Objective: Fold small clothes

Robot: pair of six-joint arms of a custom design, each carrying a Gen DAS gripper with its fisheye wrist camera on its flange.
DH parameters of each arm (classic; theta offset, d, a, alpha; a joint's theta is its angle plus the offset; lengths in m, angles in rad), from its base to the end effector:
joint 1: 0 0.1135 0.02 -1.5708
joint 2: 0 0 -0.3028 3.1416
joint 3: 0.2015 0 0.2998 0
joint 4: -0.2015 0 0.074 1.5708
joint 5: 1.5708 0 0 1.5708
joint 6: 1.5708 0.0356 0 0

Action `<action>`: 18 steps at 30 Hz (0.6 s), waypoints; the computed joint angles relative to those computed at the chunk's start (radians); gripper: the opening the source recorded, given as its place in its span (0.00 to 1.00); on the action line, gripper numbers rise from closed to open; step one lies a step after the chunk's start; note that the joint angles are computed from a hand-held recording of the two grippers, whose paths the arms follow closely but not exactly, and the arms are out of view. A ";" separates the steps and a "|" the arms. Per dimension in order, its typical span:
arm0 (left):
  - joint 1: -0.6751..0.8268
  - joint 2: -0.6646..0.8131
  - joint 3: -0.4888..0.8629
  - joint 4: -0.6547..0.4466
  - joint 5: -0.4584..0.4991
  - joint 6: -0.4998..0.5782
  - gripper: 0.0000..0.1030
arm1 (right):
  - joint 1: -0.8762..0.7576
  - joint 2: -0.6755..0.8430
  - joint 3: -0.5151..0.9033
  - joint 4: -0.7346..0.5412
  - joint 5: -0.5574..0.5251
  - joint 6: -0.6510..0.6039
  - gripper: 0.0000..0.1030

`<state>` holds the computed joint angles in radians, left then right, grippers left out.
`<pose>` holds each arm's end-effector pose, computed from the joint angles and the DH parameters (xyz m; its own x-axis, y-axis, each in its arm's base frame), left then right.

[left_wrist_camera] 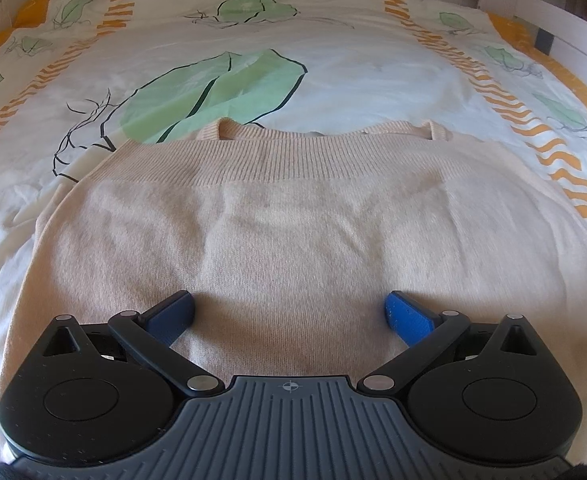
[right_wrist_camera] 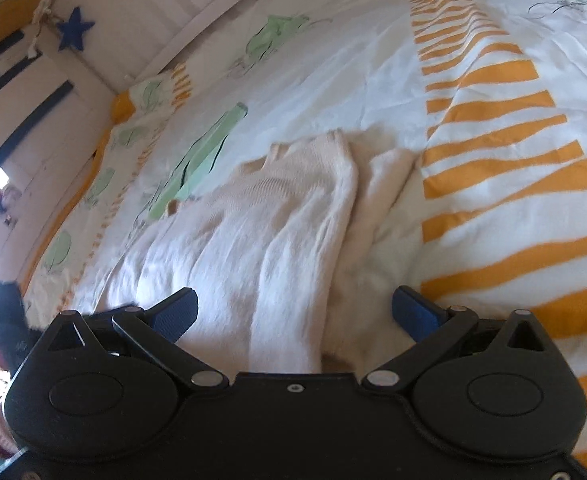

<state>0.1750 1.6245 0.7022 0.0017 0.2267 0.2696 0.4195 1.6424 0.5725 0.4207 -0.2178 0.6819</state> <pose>0.3237 0.0491 0.1315 -0.7650 0.1283 -0.6311 0.1744 0.9846 -0.0112 0.2909 0.1382 0.1209 -0.7784 0.3267 -0.5361 -0.0828 0.7931 0.6035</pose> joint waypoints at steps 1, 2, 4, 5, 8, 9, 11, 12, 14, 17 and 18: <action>0.000 0.000 -0.001 0.002 0.000 0.000 1.00 | -0.002 -0.008 -0.009 0.002 -0.020 0.010 1.00; 0.001 0.000 -0.002 0.004 0.001 0.000 1.00 | -0.006 -0.016 -0.019 0.008 -0.045 0.029 1.00; 0.002 -0.002 -0.005 0.009 0.003 0.000 1.00 | -0.011 -0.018 -0.026 0.020 -0.058 0.054 1.00; 0.003 -0.003 -0.007 0.011 0.005 0.000 1.00 | -0.011 -0.014 -0.023 0.019 -0.053 0.061 1.00; 0.003 -0.006 -0.009 0.011 0.007 -0.001 1.00 | -0.005 0.000 0.005 -0.013 -0.035 0.075 1.00; 0.003 -0.007 -0.009 0.009 0.006 -0.002 1.00 | -0.003 0.002 0.019 -0.033 -0.028 0.086 1.00; 0.004 -0.007 -0.009 0.009 0.007 -0.001 1.00 | -0.002 0.001 0.035 -0.062 -0.025 0.110 1.00; 0.005 -0.008 -0.010 0.011 0.009 -0.001 1.00 | -0.009 0.004 0.043 -0.074 -0.035 0.118 1.00; 0.003 -0.009 -0.012 0.015 0.008 -0.003 1.00 | -0.027 0.005 0.049 -0.083 -0.068 0.128 1.00; 0.001 -0.011 -0.017 0.022 0.007 -0.008 1.00 | -0.044 0.001 0.050 -0.091 -0.087 0.192 1.00; 0.001 -0.012 -0.018 0.025 0.007 -0.010 1.00 | -0.040 -0.004 0.059 -0.118 -0.078 0.206 1.00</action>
